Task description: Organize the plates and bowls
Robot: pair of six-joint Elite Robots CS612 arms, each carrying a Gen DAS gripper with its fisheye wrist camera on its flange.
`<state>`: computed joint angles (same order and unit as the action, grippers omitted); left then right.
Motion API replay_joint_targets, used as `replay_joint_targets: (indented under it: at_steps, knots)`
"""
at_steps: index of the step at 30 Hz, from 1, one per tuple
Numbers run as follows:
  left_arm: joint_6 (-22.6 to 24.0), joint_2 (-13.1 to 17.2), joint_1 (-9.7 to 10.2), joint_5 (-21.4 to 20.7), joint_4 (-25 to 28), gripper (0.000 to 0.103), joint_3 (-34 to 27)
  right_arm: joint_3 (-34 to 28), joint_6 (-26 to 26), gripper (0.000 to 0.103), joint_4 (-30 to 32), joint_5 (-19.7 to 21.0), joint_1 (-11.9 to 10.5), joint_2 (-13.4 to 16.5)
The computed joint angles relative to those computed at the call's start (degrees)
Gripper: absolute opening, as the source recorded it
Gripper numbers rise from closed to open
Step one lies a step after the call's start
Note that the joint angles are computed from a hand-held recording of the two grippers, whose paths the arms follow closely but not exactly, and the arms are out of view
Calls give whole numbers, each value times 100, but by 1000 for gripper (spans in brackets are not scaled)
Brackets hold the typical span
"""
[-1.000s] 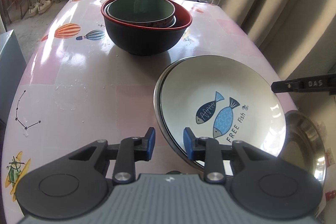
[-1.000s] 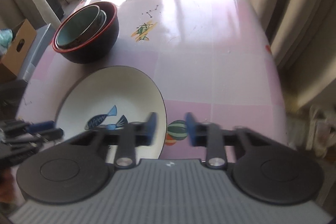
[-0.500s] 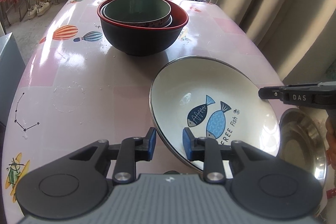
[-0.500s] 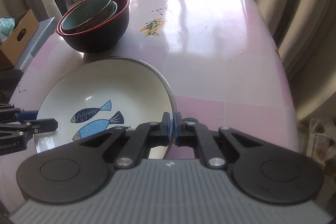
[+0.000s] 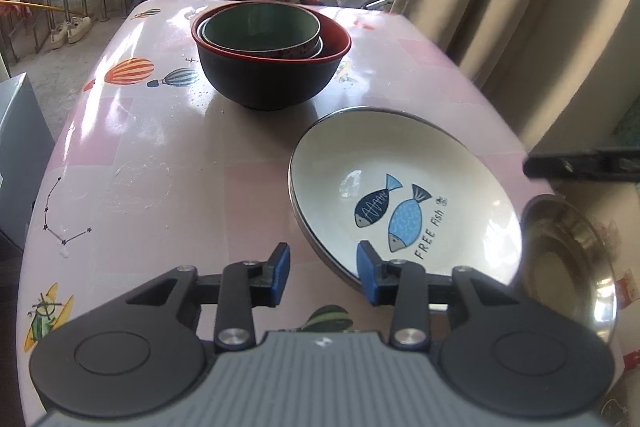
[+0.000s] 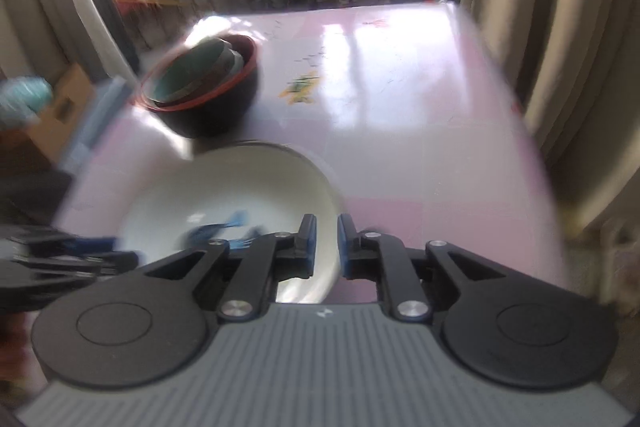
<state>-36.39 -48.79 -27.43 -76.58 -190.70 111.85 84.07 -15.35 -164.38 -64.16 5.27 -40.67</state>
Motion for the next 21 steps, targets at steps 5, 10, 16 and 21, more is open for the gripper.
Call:
replay_joint_targets:
  at_steps: [5,10,16,21]
  knots:
    - [-218,-52,-4,19,-252,39,135,337,-52,12,1171,1355,-181,-314]
    - [-325,-106,-13,125,-231,39,236,210,-782,13,2651,1295,2,-288]
    - [-436,-127,-10,198,-330,44,359,-486,-450,14,3560,1229,109,126]
    - [-513,-118,18,188,-412,47,412,-560,-99,15,3879,1245,87,210]
